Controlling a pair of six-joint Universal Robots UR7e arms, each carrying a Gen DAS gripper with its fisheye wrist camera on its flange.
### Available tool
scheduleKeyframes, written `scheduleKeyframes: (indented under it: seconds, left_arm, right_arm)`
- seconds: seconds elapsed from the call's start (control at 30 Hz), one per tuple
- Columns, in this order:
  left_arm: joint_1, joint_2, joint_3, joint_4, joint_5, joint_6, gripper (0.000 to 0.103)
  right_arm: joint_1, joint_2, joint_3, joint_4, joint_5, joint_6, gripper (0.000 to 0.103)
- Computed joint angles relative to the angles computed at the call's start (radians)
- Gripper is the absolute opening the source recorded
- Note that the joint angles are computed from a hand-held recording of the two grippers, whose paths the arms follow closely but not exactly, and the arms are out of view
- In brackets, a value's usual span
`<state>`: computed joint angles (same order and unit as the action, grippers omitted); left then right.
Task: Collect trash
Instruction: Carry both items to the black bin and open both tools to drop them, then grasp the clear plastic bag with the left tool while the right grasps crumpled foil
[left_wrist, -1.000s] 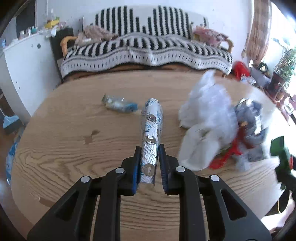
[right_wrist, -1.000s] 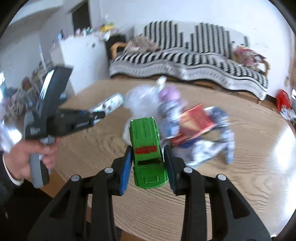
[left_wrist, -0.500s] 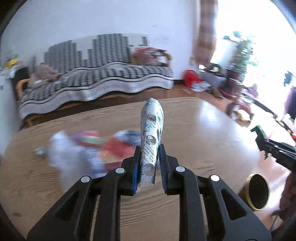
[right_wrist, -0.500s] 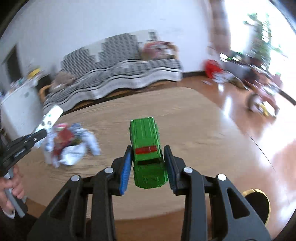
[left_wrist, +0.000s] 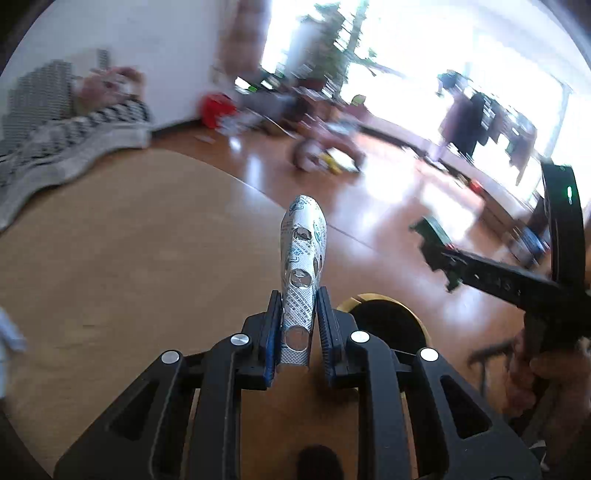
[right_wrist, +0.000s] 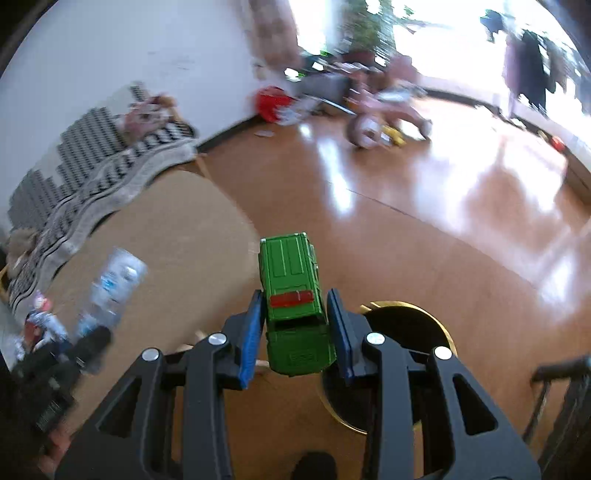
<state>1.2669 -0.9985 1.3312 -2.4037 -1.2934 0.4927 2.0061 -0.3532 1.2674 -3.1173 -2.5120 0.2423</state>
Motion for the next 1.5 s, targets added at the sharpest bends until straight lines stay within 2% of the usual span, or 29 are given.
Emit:
scheduleKeyframes:
  seconds: [0.13, 0.2, 0.3, 0.4, 0.53, 0.73, 0.77, 0.8, 0.83, 0.87, 0.97, 1.03, 1.13, 1.23, 1.37, 1.47, 1.5]
  left_arm:
    - [-0.008, 0.071, 0.024, 0.071, -0.033, -0.016, 0.019]
    - [-0.005, 0.11, 0.02, 0.11, -0.028, -0.013, 0.019]
    - [-0.002, 0.161, -0.006, 0.157, -0.024, -0.027, 0.019]
    - [0.002, 0.194, -0.03, 0.2, -0.028, -0.041, 0.019]
    - [-0.015, 0.184, 0.03, 0.166, -0.019, -0.035, 0.019]
    - [-0.018, 0.199, 0.031, 0.173, -0.027, -0.032, 0.021]
    - [-0.019, 0.201, 0.034, 0.167, -0.026, -0.028, 0.026]
    - [-0.021, 0.201, 0.037, 0.16, -0.022, -0.024, 0.034]
    - [-0.019, 0.201, 0.036, 0.155, -0.023, -0.02, 0.056]
    - [-0.019, 0.197, 0.044, 0.138, -0.027, -0.018, 0.074]
    - [-0.017, 0.188, 0.053, 0.113, -0.033, -0.01, 0.076]
    - [-0.015, 0.184, 0.042, 0.121, -0.029, -0.009, 0.076]
    - [-0.009, 0.168, 0.024, 0.117, -0.012, -0.021, 0.084]
    - [0.006, 0.138, -0.002, 0.11, -0.008, -0.027, 0.09]
    - [0.032, 0.094, -0.059, 0.096, 0.027, -0.022, 0.091]
    - [0.066, 0.06, -0.12, 0.096, 0.053, -0.03, 0.092]
    - [0.082, 0.048, -0.148, 0.097, 0.066, -0.034, 0.092]
  right_arm:
    - [-0.059, -0.102, 0.161, 0.094, 0.011, 0.166, 0.035]
    - [-0.097, -0.145, 0.224, 0.16, 0.049, 0.253, 0.035]
    - [-0.136, -0.182, 0.277, 0.213, 0.09, 0.316, 0.035]
    - [-0.156, -0.199, 0.315, 0.214, 0.104, 0.34, 0.035]
    - [-0.165, -0.203, 0.331, 0.198, 0.112, 0.353, 0.035]
    - [-0.182, -0.21, 0.337, 0.172, 0.121, 0.35, 0.035]
    - [-0.18, -0.208, 0.335, 0.172, 0.117, 0.353, 0.036]
    - [-0.177, -0.207, 0.333, 0.169, 0.11, 0.356, 0.049]
    - [-0.176, -0.207, 0.333, 0.169, 0.104, 0.361, 0.064]
    - [-0.172, -0.204, 0.334, 0.149, 0.095, 0.358, 0.082]
    - [-0.157, -0.195, 0.324, 0.123, 0.076, 0.353, 0.083]
    - [-0.145, -0.182, 0.304, 0.11, 0.077, 0.342, 0.083]
    - [-0.118, -0.149, 0.25, 0.102, 0.062, 0.317, 0.083]
    - [-0.075, -0.093, 0.161, 0.06, 0.044, 0.247, 0.083]
    - [-0.008, 0.03, -0.039, 0.034, 0.037, 0.108, 0.085]
    - [0.027, 0.13, -0.216, 0.082, 0.077, 0.034, 0.086]
    - [0.042, 0.186, -0.316, 0.127, 0.102, 0.008, 0.086]
